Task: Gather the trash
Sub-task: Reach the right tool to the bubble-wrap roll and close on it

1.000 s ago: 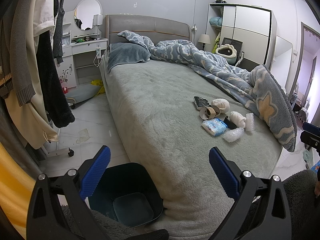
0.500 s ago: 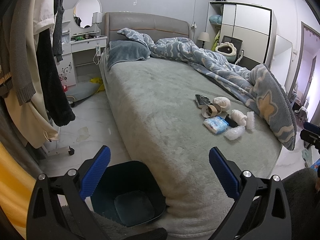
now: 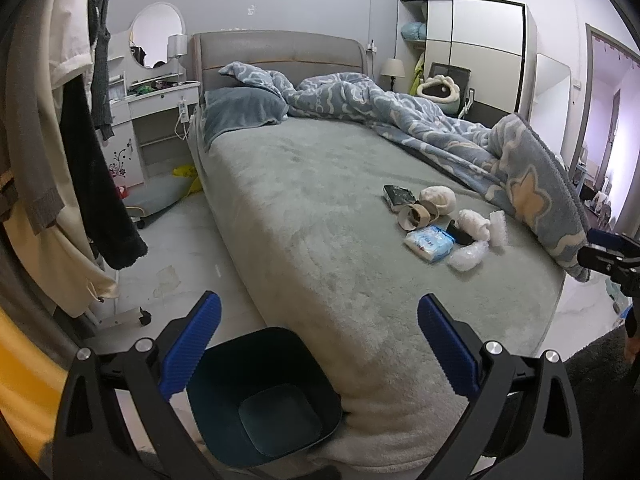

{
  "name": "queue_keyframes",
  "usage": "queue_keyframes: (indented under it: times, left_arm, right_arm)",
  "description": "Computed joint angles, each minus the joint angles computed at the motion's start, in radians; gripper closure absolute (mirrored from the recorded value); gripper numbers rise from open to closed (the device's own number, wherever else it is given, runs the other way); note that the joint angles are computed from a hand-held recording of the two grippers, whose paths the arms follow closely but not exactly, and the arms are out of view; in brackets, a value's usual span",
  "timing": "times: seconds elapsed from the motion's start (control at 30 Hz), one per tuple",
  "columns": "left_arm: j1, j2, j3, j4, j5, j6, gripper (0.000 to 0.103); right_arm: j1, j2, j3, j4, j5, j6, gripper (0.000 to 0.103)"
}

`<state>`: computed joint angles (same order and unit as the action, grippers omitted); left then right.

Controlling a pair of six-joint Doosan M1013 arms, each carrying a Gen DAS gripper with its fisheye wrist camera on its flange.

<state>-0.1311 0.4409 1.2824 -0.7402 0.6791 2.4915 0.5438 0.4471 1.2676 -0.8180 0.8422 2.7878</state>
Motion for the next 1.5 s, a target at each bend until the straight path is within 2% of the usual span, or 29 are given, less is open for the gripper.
queue_keyframes:
  times: [0.17, 0.23, 0.3, 0.43, 0.63, 0.73, 0.8, 0.9, 1.07, 1.23, 1.3, 1.5]
  left_arm:
    - [-0.007, 0.036, -0.032, 0.005, 0.026, 0.015, 0.005]
    - [-0.011, 0.059, -0.061, 0.027, 0.066, 0.006, 0.007]
    - [-0.018, 0.079, -0.086, 0.059, 0.096, 0.012, 0.017]
    - [-0.022, 0.113, -0.129, 0.079, 0.152, 0.034, 0.021]
    - [-0.031, 0.163, -0.196, 0.057, 0.251, 0.094, 0.024]
    - [-0.047, 0.180, -0.212, 0.059, 0.272, 0.144, 0.026]
    - [-0.057, 0.193, -0.226, 0.061, 0.295, 0.171, 0.032]
    - [-0.069, 0.220, -0.263, 0.052, 0.358, 0.181, 0.039]
    - [-0.084, 0.259, -0.319, -0.004, 0.470, 0.205, 0.040]
    - [-0.104, 0.292, -0.366, -0.044, 0.544, 0.226, 0.041]
    - [-0.110, 0.300, -0.380, -0.051, 0.561, 0.225, 0.045]
    - [-0.127, 0.317, -0.412, -0.090, 0.614, 0.226, 0.045]
  right_arm:
    - [-0.035, 0.026, -0.027, 0.060, -0.013, -0.062, 0.022]
    - [-0.056, 0.032, -0.030, 0.084, -0.033, -0.080, 0.024]
    - [-0.084, 0.037, -0.027, 0.121, -0.067, -0.102, 0.025]
    - [-0.132, 0.043, -0.020, 0.189, -0.106, -0.136, 0.028]
    - [-0.188, 0.065, -0.041, 0.338, -0.138, -0.278, 0.040]
    - [-0.199, 0.081, -0.063, 0.357, -0.105, -0.326, 0.045]
    - [-0.206, 0.090, -0.077, 0.361, -0.077, -0.338, 0.047]
    - [-0.220, 0.092, -0.079, 0.383, -0.086, -0.348, 0.049]
    - [-0.244, 0.091, -0.073, 0.471, -0.140, -0.401, 0.052]
    - [-0.254, 0.102, -0.090, 0.505, -0.118, -0.426, 0.056]
    - [-0.260, 0.107, -0.096, 0.521, -0.105, -0.439, 0.058]
    - [-0.270, 0.108, -0.093, 0.538, -0.097, -0.451, 0.073]
